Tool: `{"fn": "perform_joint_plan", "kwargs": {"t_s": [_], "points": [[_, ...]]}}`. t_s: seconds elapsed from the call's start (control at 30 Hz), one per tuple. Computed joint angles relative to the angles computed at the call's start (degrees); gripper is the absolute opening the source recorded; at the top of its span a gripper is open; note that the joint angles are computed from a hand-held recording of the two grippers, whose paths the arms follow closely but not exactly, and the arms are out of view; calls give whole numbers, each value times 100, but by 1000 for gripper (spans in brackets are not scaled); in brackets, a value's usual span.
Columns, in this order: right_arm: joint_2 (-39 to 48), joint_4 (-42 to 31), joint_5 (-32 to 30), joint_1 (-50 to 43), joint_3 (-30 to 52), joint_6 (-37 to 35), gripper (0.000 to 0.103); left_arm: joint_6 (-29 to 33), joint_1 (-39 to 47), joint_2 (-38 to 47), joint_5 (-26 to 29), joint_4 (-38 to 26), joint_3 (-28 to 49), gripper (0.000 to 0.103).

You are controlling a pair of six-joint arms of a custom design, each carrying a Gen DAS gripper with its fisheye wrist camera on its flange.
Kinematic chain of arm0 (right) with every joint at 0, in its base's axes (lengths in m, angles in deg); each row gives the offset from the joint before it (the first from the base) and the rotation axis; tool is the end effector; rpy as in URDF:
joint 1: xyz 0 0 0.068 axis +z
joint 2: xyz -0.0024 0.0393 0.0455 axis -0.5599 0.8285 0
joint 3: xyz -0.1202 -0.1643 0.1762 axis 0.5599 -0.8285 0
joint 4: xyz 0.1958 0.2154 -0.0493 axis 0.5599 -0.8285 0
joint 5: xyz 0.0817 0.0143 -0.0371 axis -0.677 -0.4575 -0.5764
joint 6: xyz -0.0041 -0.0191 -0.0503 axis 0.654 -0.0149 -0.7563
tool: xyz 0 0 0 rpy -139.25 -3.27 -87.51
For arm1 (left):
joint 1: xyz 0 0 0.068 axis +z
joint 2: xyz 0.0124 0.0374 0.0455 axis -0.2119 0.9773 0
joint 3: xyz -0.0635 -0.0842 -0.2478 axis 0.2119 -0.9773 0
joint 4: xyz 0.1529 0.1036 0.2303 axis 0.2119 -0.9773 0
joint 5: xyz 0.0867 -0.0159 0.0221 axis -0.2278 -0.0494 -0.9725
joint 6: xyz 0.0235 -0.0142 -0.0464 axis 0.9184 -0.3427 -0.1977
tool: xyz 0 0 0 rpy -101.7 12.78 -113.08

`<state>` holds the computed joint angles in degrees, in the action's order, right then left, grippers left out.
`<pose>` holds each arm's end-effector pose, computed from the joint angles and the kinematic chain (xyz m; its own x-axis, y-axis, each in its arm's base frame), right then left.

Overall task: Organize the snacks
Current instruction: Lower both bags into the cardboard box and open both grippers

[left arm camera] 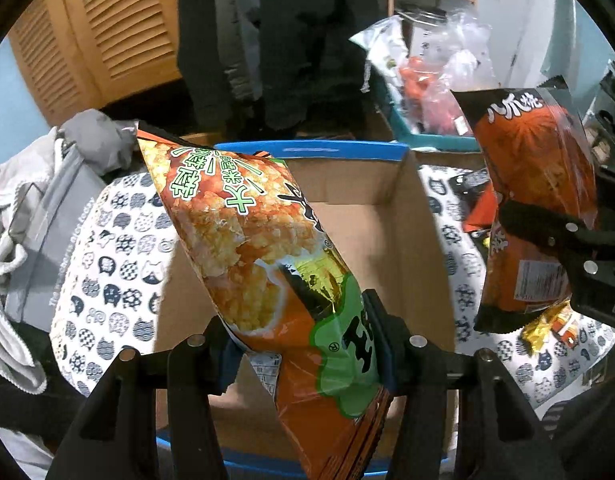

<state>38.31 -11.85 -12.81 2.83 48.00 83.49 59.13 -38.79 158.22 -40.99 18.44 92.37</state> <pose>0.2639 0.1906 0.2780 -0.7918 -0.2397 -0.5618 -0.3059 0.9517 0.0251 0.3027 -0.1450 0.2157 -0.8368 0.2152 -0.5035 0.2232 0.9737 0.0452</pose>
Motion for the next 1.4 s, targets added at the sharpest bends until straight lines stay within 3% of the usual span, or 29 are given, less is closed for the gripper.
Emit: {"fn": "perform_joint_plan", "kwargs": {"t_s": [0.43,0.53,1.0,1.1,1.17,1.4], "points": [[1244,32,-596,178,1035,6,56,166,572,276,-298,-157,-78,59],[1498,-43,-694,227,1251,3,56,118,606,221,-433,-189,-113,73],[2151,-180,-1126,241,1727,-217,57,229,819,-169,-246,-168,-180,74],[2166,-257,-977,283,1756,-218,64,210,808,-135,-215,-207,-132,74],[2066,-214,-843,303,1685,-214,76,192,744,-77,-225,-239,-77,74],[1520,-204,-606,182,1330,-146,80,90,380,-6,-251,-227,18,74]]}}
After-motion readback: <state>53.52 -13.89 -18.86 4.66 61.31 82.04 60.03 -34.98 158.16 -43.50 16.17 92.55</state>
